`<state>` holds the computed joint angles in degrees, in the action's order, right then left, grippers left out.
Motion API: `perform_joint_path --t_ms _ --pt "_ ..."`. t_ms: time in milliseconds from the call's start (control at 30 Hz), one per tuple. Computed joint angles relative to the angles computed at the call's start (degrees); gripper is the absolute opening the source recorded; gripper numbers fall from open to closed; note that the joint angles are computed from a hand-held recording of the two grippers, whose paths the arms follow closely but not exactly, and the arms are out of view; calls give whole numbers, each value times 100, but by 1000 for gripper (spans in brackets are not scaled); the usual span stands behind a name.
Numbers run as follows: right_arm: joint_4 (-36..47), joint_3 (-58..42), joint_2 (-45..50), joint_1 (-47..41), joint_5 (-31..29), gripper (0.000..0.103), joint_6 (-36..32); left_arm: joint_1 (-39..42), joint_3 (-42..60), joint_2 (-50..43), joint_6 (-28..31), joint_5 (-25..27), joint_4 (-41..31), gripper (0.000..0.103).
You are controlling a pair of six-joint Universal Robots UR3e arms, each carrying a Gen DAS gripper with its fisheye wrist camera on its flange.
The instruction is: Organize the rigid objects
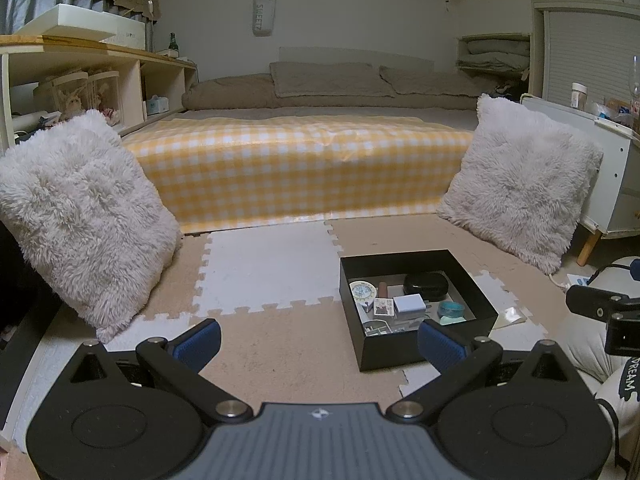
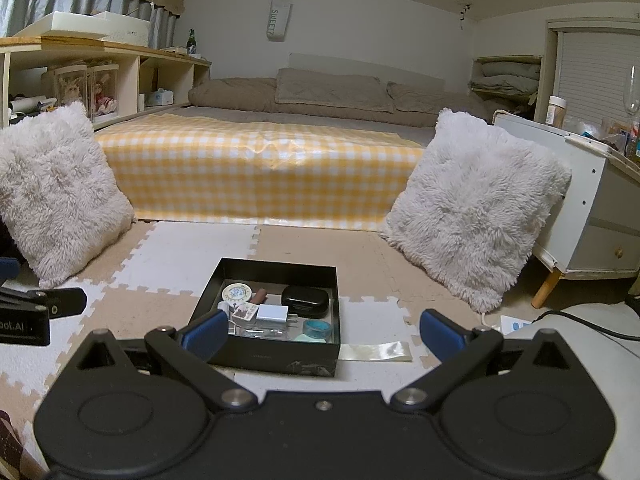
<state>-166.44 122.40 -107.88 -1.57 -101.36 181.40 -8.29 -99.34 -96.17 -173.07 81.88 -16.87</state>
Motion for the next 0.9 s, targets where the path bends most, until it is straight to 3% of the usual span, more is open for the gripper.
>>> perform_joint_path --t_ms 900 --pt "28 12 -41 -25 28 103 0 3 -82 22 6 -39 9 103"
